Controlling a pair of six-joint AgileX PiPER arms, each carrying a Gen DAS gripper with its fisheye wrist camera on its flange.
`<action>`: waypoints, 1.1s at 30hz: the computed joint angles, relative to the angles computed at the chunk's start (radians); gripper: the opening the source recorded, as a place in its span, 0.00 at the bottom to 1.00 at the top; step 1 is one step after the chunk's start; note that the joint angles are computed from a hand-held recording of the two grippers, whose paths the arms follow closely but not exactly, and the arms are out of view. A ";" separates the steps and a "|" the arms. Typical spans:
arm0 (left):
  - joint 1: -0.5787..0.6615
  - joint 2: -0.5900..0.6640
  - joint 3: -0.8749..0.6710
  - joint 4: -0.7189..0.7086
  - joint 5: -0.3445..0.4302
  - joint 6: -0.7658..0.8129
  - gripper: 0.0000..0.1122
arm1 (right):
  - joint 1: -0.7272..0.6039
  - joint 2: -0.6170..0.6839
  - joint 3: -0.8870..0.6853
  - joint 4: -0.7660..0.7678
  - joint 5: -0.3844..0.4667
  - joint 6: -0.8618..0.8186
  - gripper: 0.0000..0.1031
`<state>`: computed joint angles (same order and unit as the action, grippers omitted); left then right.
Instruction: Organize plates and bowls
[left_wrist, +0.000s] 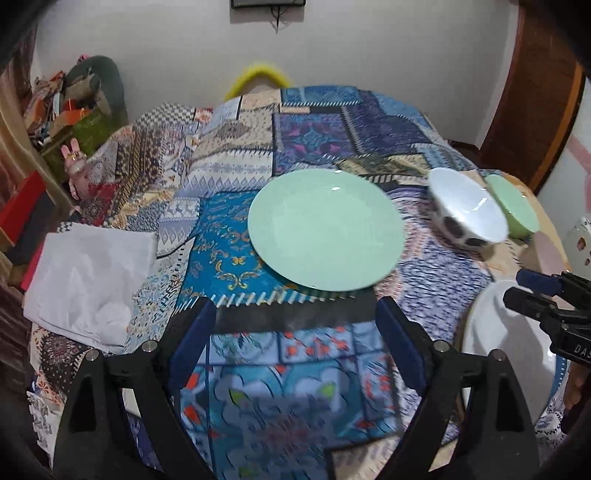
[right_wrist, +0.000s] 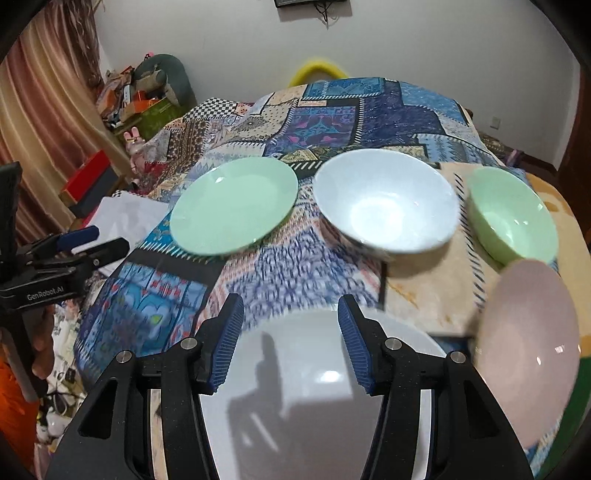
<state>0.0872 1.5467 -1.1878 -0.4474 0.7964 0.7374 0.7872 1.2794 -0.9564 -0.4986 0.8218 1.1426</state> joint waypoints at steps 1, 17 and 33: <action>0.000 0.031 -0.019 0.003 -0.002 -0.004 0.79 | -0.012 0.018 -0.012 0.002 -0.004 -0.017 0.48; 0.027 0.487 -0.430 -0.041 0.092 0.021 0.50 | -0.219 0.302 -0.192 0.293 -0.123 -0.362 0.31; 0.005 0.567 -0.523 -0.079 0.096 0.028 0.24 | -0.280 0.395 -0.279 0.459 -0.131 -0.505 0.23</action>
